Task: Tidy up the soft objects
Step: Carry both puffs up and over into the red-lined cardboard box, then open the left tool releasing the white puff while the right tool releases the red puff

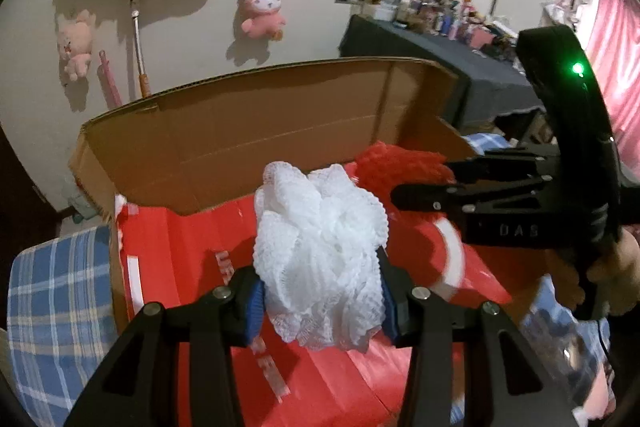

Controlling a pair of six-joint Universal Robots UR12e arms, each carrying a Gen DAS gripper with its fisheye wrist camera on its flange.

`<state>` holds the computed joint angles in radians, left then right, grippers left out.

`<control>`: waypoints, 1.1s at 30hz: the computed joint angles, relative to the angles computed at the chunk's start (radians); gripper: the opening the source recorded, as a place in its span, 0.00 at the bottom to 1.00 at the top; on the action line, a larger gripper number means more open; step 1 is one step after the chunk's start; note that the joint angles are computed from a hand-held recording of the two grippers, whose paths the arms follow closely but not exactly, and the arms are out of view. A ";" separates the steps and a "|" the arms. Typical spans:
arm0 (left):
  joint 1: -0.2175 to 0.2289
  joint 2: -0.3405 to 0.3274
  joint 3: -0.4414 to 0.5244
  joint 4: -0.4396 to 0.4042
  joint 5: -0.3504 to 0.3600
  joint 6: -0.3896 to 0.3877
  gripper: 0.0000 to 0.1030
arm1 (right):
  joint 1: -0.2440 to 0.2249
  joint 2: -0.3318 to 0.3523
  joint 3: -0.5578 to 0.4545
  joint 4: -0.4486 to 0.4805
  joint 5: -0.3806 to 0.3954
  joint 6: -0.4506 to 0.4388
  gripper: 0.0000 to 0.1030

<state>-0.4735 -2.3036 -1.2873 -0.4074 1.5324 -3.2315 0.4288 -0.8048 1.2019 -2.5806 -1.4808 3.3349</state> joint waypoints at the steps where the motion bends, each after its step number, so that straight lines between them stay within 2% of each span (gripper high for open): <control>1: 0.003 -0.012 0.018 -0.018 -0.001 -0.008 0.47 | -0.003 0.014 -0.023 0.025 0.005 0.010 0.39; 7: 0.009 -0.066 0.099 -0.077 0.017 -0.032 0.47 | -0.007 0.068 -0.112 0.102 -0.025 0.036 0.39; 10: 0.005 -0.084 0.119 -0.060 0.043 -0.026 0.47 | -0.004 0.087 -0.141 0.126 -0.048 0.038 0.39; 13: 0.001 -0.100 0.139 -0.065 0.052 -0.019 0.48 | -0.005 0.094 -0.149 0.131 -0.035 0.046 0.40; 20: -0.007 -0.111 0.151 -0.074 0.081 -0.004 0.52 | 0.000 0.091 -0.152 0.139 -0.046 0.044 0.41; 24: -0.006 -0.109 0.148 -0.072 0.076 -0.006 0.55 | -0.002 0.086 -0.146 0.140 -0.032 0.068 0.43; 33: -0.009 -0.107 0.146 -0.085 0.106 -0.005 0.61 | -0.013 0.122 -0.215 0.200 -0.024 0.094 0.45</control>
<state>-0.4829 -2.4106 -1.1415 -0.4921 1.6381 -3.2369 0.4158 -0.6829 0.9867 -2.3809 -1.5051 3.4287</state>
